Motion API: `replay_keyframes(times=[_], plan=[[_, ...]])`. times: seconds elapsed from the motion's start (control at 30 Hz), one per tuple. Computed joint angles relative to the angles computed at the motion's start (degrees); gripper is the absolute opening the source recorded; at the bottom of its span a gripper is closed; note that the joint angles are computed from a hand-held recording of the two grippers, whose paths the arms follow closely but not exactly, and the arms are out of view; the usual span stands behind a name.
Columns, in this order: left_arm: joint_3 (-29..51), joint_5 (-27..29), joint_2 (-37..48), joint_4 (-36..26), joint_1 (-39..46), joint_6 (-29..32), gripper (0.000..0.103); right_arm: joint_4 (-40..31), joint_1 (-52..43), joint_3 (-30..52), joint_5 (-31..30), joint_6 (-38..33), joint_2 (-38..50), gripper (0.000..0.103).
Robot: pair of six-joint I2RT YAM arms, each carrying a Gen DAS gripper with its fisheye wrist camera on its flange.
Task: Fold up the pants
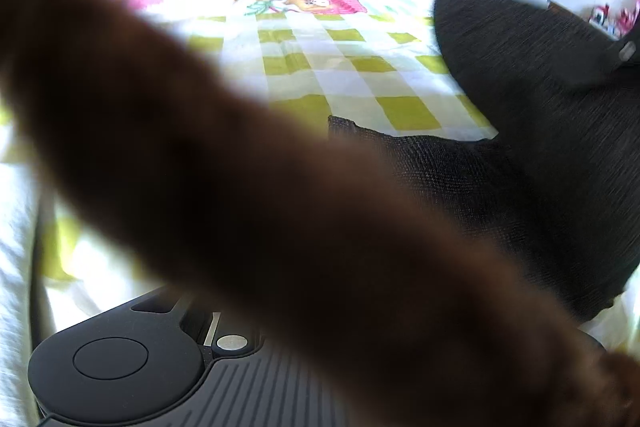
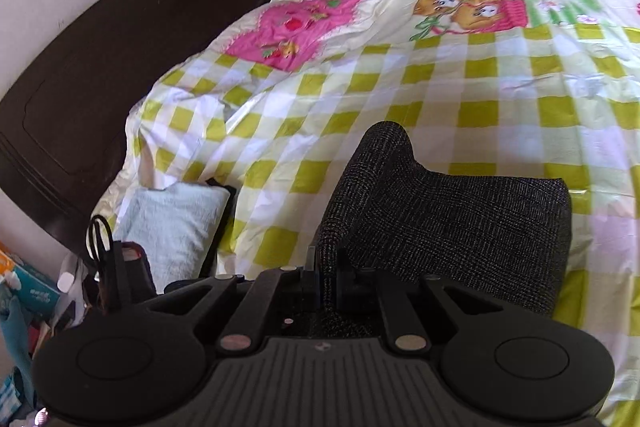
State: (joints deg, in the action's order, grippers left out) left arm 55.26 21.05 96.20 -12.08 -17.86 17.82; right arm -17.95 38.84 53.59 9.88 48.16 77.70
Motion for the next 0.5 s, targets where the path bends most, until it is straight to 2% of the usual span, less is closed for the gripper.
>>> replay_keyframes(times=[0.17, 0.4, 0.43, 0.5], plan=[[-0.8, 2.1, -0.5, 0.1, 0.6, 0.5, 0.016, 1.2, -0.1, 6.6, -1.5, -0.1, 11.0, 0.025], [0.7, 5.4, 1.2, -1.4, 2.1, -0.1, 0.016, -0.5, 0.5, 12.0, -0.7, -1.1, 19.2, 0.026], [0.6, 5.4, 1.0, -1.3, 2.1, 0.0, 0.016, 0.1, 0.3, 11.8, -1.3, -0.9, 19.6, 0.027], [-0.1, 4.3, 0.2, -0.6, 1.8, -0.1, 0.019, 2.1, -0.3, 10.9, -2.6, -1.0, 19.8, 0.036]])
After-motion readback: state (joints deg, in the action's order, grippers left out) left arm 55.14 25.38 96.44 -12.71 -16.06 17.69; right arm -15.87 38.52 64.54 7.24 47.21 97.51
